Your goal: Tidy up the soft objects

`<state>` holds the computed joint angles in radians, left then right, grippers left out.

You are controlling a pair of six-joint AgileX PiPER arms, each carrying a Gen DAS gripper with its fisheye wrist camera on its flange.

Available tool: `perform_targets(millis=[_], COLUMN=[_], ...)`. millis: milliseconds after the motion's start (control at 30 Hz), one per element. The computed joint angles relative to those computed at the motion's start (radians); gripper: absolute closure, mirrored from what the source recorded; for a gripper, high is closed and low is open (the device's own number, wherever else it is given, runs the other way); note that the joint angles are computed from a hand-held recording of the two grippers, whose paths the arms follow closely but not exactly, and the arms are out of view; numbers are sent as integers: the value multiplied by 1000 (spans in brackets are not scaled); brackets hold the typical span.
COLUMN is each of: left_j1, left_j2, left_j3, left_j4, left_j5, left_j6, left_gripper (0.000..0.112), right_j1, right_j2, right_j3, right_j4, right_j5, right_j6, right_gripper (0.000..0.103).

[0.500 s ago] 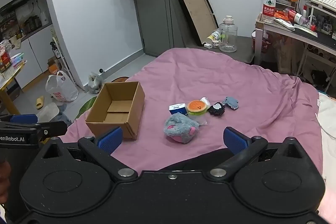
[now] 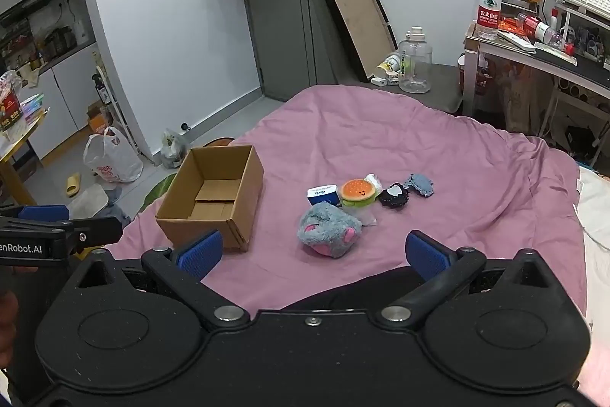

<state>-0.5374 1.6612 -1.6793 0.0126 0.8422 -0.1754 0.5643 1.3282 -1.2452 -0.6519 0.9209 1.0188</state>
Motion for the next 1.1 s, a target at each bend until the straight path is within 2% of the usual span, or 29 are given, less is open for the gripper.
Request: perform_targets(millis=[133,1100], left_j1=[0,-10], left_j2=[-9,-11], left_j3=[31,34], left_j4=[-9,-7], left_j5=[-27,-24], left_j6=[-8,-7], left_gripper=[10,10], right_j1=[8,4], right_j2=[-12,-17], right_j3=[28,22], right_j4=[-13,-1], right_j5=[-8,-6], right_j6=[20,1], right_gripper=[0,0])
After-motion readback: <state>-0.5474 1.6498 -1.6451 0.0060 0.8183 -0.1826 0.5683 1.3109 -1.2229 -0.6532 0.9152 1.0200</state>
